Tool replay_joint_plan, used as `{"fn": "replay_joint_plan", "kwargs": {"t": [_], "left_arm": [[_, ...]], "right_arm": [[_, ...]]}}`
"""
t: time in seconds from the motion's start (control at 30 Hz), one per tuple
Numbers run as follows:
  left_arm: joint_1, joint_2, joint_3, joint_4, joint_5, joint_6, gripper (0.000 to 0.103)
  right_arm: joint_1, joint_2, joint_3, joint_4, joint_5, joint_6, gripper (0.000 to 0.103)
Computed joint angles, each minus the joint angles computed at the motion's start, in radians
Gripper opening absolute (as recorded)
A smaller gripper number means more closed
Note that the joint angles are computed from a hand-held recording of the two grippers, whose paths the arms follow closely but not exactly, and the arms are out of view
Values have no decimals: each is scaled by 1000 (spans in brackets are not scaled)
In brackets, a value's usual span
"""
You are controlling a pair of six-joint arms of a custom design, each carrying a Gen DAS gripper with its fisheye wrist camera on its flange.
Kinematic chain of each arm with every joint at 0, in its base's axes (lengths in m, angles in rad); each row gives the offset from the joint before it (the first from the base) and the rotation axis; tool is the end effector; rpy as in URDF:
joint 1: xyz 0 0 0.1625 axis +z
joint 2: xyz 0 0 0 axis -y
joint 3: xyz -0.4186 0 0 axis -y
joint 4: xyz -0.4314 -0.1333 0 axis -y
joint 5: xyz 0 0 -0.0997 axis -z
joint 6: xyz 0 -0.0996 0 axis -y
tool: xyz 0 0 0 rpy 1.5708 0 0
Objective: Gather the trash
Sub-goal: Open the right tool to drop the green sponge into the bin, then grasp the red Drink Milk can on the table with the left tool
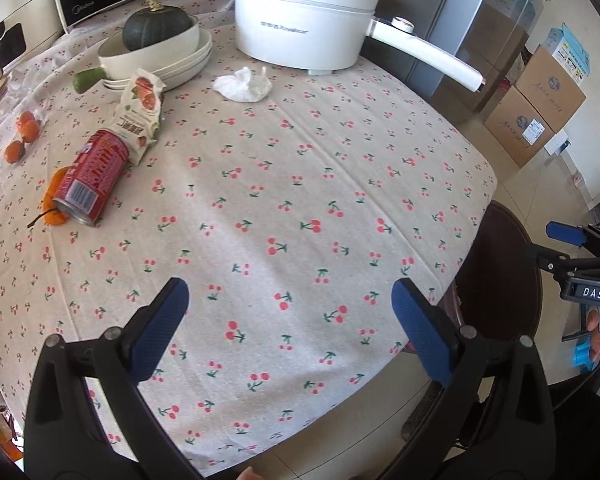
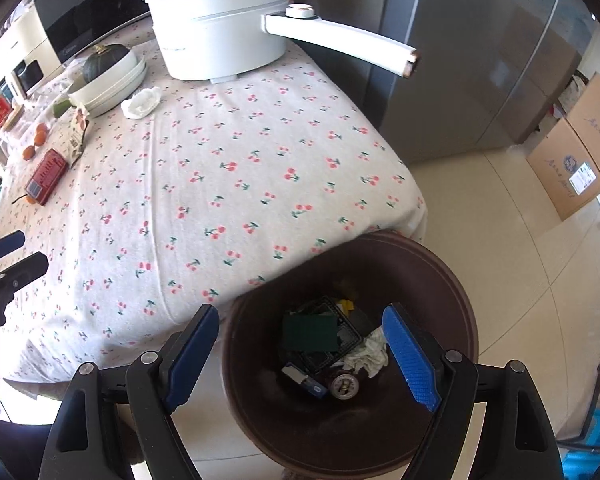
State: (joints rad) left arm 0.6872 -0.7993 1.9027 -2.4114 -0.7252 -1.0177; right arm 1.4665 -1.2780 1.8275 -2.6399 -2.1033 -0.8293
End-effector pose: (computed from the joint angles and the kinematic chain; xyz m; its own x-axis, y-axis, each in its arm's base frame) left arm -0.3052 -0.5193 -0.0122 -0.7773 -0.1871 -0.6007 0.1620 0.8630 -0.4785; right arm 0.0180 -0.6231 0.3130 -0.6276 -0.4067 0.6638 -0.5515 0.8341 -0.0104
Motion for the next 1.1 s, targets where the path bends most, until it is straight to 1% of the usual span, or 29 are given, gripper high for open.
{"fn": "replay_joint_plan", "kwargs": {"t": [0.17,0.33,0.47,0.53,0.6,0.67,0.77,0.83,0.97,1.0,1.03,1.1], "left_arm": [[6,-95,86,48,32,-91,101],[18,-162,133,152,79,-159,101],[55,-205,140,229,133,-185,101],[80,-213,119,319,173,-211,101],[107,-212,94,389,206,-208,101],[133,-208,81,385,224,-164,98],[166,-193,68,287,221,-35,91],[184,-171,48,237,214,43,84],[219,-129,-5,233,204,78,76],[228,-122,-14,230,196,78,71],[236,-117,-19,225,183,76,68],[247,-113,-26,255,167,44,58]], "right_arm": [[41,27,16,-5,3,6,86],[77,67,17,-1,3,19,86],[97,101,13,-19,8,13,86],[103,118,8,-28,3,6,86],[105,134,1,-33,-7,4,86],[107,145,-7,-35,-16,3,86],[107,155,-15,-42,-26,-5,86],[106,158,-20,-45,-29,-8,86],[105,163,-29,-36,-29,3,86],[105,165,-31,-34,-29,6,86],[105,166,-32,-34,-30,7,86],[106,168,-32,-38,-32,5,86]]}}
